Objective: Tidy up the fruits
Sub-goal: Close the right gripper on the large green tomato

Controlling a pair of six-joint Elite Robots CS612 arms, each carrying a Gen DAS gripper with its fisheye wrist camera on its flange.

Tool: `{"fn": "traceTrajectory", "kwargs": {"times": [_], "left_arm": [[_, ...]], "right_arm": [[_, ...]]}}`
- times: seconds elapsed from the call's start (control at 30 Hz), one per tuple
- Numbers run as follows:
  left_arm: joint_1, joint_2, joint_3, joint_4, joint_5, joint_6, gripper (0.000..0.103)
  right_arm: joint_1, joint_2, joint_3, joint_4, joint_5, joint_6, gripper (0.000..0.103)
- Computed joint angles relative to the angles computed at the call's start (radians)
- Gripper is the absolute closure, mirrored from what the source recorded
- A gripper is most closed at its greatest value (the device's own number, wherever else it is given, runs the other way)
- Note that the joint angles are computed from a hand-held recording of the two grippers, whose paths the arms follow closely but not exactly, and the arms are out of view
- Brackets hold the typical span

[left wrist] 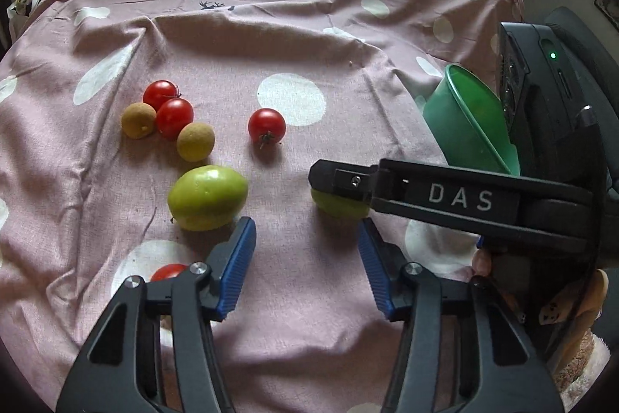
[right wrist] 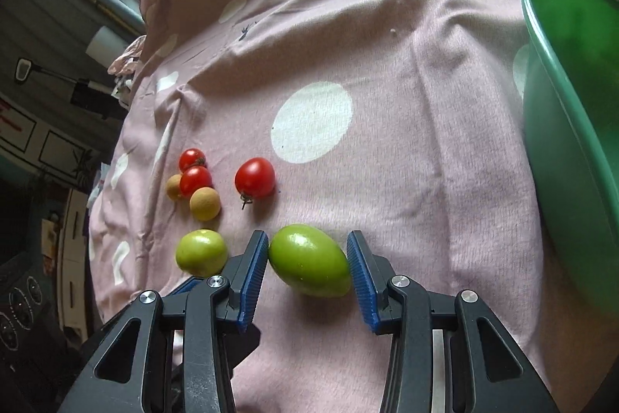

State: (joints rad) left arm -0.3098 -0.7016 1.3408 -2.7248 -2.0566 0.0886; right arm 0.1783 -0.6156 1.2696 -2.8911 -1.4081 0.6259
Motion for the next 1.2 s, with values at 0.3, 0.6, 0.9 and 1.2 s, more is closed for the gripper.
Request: {"fn": "traceTrajectory", "kwargs": {"times": [0.3, 0.6, 0.9, 1.2], "left_arm": [[0.002, 0.022, -0.031, 0.076, -0.092, -0.014, 0.063], [0.009, 0.033, -0.042, 0.069, -0.118, -0.049, 0.07], [0.016, 0.03, -0.038, 0.045, -0.136, -0.064, 0.07], [0.02, 0.014, -0.012, -0.035, -0.161, -0.077, 0.07]], "right_arm": [[0.001, 0.001, 0.001, 0.007, 0.077, -0.004, 0.059], [-0.002, 0.005, -0.001, -0.001, 0.102, 0.01, 0.059], [0.003, -0.003, 0.007, -0.018, 0.09, -0.002, 0.059], [0.013, -0.027, 0.035, -0.071, 0.052, -0.02, 0.06]]}}
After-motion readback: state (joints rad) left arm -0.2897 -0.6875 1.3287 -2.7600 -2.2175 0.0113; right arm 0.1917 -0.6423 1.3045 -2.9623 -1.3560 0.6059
